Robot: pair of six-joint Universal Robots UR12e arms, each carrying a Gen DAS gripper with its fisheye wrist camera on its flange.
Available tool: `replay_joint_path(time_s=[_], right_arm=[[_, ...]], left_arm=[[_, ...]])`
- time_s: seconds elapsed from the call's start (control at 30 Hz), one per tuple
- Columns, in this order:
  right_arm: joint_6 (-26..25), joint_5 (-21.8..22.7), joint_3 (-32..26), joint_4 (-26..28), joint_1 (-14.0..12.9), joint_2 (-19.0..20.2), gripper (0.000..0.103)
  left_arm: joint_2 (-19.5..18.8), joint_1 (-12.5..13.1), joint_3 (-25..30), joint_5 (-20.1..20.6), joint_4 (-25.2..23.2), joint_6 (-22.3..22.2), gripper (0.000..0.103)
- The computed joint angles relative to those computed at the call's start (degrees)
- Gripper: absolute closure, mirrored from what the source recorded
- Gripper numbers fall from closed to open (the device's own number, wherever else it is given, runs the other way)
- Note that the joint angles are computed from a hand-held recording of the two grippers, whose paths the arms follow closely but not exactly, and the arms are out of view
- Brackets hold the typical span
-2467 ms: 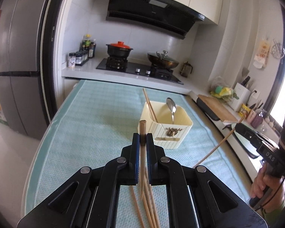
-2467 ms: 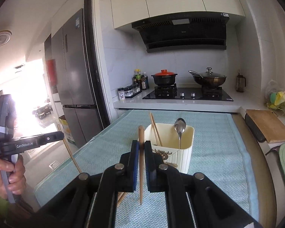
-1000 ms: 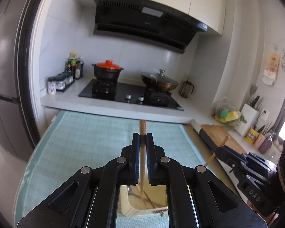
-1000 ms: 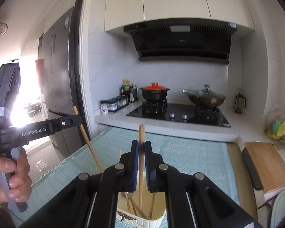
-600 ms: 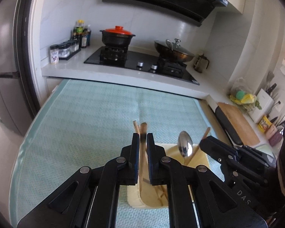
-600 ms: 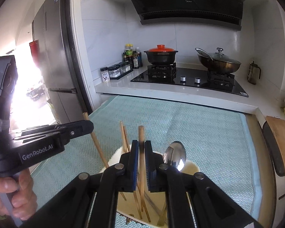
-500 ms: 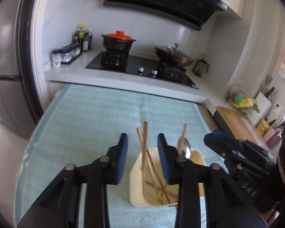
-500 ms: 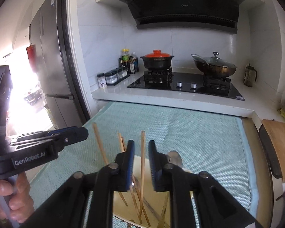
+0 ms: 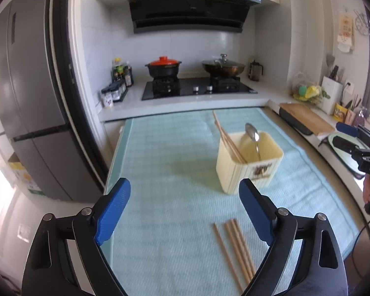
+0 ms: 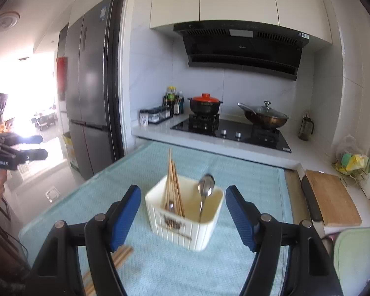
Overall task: Organize utensils
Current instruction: 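Withdraw both open grippers back toward the remaining chopsticks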
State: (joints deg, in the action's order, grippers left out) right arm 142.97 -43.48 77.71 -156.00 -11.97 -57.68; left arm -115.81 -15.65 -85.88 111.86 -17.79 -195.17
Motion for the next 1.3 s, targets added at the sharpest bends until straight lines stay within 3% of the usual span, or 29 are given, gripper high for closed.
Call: replay_joint_path(time_s=[0.13, 0.37, 0.53, 0.73, 1.3], right_arm=[[-4.02, -4.16, 10.01, -4.92, -1.75, -3.03, 0.030], [1.09, -7.86, 19.39, -5.92, -3.87, -4.62, 0.030], [1.92, -8.33, 21.02, -6.10, -4.21, -5.18, 0.030], [3.41, -8.33, 22.21, -9.50, -3.79, -5.72, 0.030], [0.05, -9.58, 22.97, -5.31, -2.13, -6.37, 0.030]], left_arm=[[0.83, -1.90, -6.37, 1.39, 1.49, -4.10, 0.012], [-0.92, -3.59, -10.54, -1.22, 3.20, -14.02, 0.012], [-1.85, -3.78, -10.70, -3.37, 4.82, -15.46, 0.012], [-2.26, -4.52, -10.14, -0.98, 4.49, -13.63, 0.012], [-2.14, -4.02, -11.41, 0.32, 4.61, -16.68, 0.012]])
